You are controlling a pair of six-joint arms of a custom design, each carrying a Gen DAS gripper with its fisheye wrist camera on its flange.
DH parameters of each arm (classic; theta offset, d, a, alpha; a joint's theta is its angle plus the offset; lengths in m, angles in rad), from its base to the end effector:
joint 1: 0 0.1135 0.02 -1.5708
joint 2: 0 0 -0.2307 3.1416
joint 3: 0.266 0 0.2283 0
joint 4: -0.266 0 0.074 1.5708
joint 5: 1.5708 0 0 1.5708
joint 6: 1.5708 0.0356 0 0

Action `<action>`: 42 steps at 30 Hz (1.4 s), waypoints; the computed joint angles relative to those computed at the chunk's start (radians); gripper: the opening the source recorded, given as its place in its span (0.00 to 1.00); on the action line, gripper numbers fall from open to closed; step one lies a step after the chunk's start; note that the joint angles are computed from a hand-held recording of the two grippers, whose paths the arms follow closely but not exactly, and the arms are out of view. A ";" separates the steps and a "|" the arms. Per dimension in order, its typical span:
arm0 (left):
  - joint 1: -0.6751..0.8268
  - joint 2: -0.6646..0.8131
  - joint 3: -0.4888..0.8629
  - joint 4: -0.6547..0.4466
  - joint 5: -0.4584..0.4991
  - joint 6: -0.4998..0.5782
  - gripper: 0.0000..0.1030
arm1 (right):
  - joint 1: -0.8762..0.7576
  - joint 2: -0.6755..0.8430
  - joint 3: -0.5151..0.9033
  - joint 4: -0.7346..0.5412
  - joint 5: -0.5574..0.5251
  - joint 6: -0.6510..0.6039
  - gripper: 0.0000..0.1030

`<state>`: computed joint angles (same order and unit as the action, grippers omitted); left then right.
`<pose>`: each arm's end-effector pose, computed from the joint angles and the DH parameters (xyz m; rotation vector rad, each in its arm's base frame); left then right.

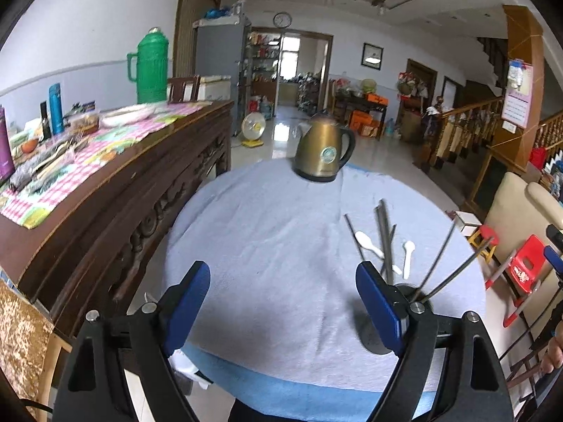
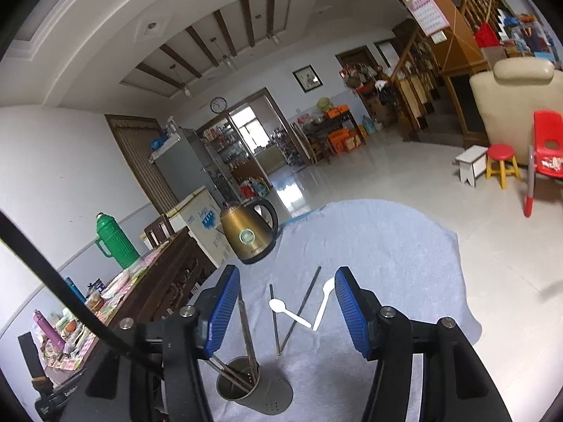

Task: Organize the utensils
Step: 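Move both grippers toward the two white spoons lying on the cloth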

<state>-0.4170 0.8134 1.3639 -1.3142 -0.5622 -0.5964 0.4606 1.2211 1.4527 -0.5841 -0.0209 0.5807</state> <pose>0.0928 -0.0203 0.3755 -0.4632 2.1482 0.0987 0.2186 0.1093 0.4014 0.1050 1.9875 0.7087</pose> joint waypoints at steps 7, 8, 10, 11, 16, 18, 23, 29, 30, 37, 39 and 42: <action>0.323 -0.016 -0.135 0.118 0.243 0.162 0.83 | -0.045 0.043 -0.024 0.005 -0.029 0.008 0.58; 0.355 -0.012 -0.154 0.131 0.268 0.176 0.83 | -0.051 0.049 -0.028 0.004 -0.033 0.011 0.58; 0.413 0.000 -0.197 0.161 0.314 0.201 0.83 | -0.075 0.071 -0.038 0.004 -0.064 0.020 0.58; 0.425 0.006 -0.213 0.170 0.324 0.203 0.83 | -0.084 0.083 -0.038 0.002 -0.077 0.022 0.58; 0.535 0.059 -0.305 0.259 0.415 0.257 0.83 | -0.106 0.164 -0.055 0.018 -0.116 0.028 0.58; 0.569 0.095 -0.345 0.302 0.434 0.275 0.83 | -0.106 0.195 -0.061 0.031 -0.117 0.028 0.58; 0.636 0.202 -0.395 0.382 0.466 0.286 0.83 | -0.124 0.321 -0.058 0.057 -0.142 0.036 0.58; 0.636 0.284 -0.397 0.446 0.460 0.285 0.83 | -0.136 0.447 -0.001 0.057 -0.163 0.032 0.58; 0.631 0.304 -0.396 0.459 0.457 0.285 0.83 | -0.136 0.466 0.013 0.053 -0.162 0.028 0.58; 0.620 0.472 -0.292 0.533 0.467 0.338 0.83 | -0.137 0.613 0.170 -0.003 -0.181 0.022 0.58; 0.614 0.517 -0.249 0.544 0.465 0.358 0.83 | -0.135 0.676 0.254 -0.033 -0.190 0.010 0.58; 0.621 0.600 -0.176 0.560 0.493 0.400 0.83 | -0.130 0.776 0.399 -0.101 -0.205 -0.016 0.58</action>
<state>0.2038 1.4131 1.1878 -0.7539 -0.0695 -0.1961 0.3308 1.9966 1.8514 -0.6847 -0.2257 0.5651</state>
